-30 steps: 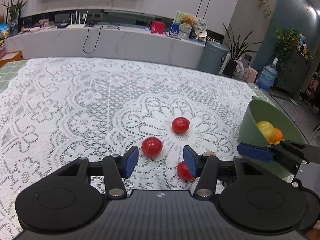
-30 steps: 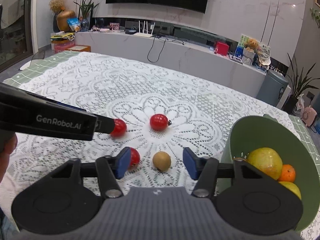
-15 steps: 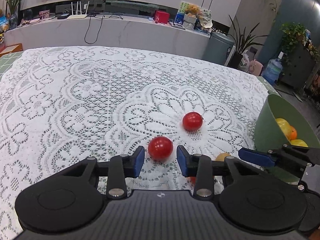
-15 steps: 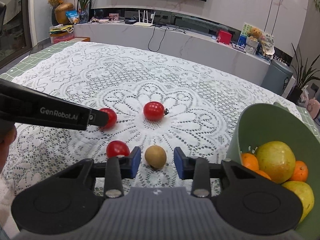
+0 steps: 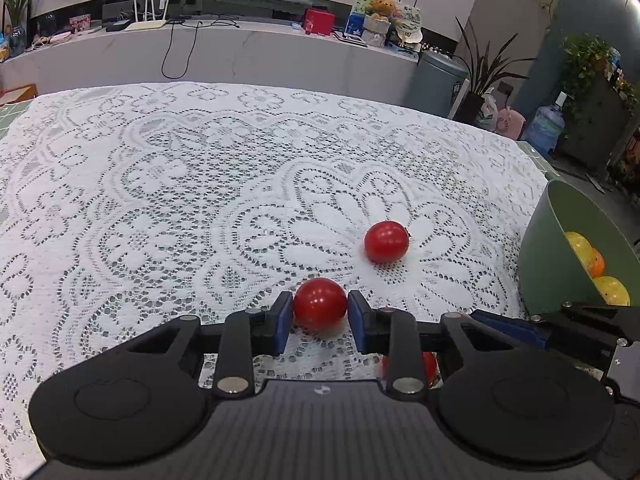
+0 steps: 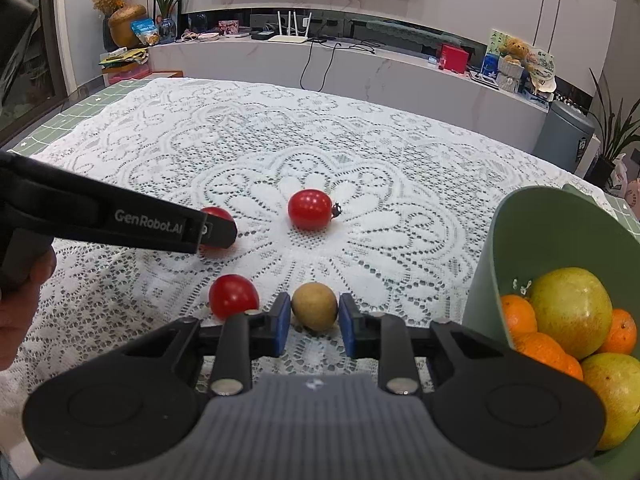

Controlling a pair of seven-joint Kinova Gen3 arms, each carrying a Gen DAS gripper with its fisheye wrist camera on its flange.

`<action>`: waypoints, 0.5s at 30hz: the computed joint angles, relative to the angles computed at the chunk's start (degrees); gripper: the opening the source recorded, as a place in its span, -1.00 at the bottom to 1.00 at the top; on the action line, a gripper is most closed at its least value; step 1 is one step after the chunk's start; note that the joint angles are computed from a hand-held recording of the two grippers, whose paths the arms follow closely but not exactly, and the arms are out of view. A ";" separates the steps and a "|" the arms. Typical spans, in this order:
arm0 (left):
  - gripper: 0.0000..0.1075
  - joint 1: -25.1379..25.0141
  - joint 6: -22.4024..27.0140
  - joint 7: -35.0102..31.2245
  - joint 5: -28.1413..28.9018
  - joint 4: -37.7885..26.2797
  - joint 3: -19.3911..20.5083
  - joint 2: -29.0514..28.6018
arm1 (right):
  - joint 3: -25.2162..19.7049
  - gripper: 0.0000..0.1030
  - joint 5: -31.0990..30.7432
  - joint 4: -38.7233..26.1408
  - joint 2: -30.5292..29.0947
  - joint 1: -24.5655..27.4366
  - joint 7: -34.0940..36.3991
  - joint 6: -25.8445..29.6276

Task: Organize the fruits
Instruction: 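Grasp a red tomato with the left tool while the right tool grasps a brown kiwi, then carry the tomato and kiwi into the green colander and open both tools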

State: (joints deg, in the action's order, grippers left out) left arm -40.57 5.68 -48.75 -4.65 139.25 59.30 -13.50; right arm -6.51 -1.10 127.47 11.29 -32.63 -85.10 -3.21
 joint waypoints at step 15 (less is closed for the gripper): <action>-0.41 12.63 4.50 1.80 0.52 -1.34 -11.83 -4.44 | -9.30 -0.57 4.85 2.21 -4.95 8.85 -3.34 -1.83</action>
State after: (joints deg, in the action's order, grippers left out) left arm -27.94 10.18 -46.95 -4.13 137.91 47.47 -17.94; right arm -15.82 3.75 129.68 6.34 -23.78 -88.44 -5.05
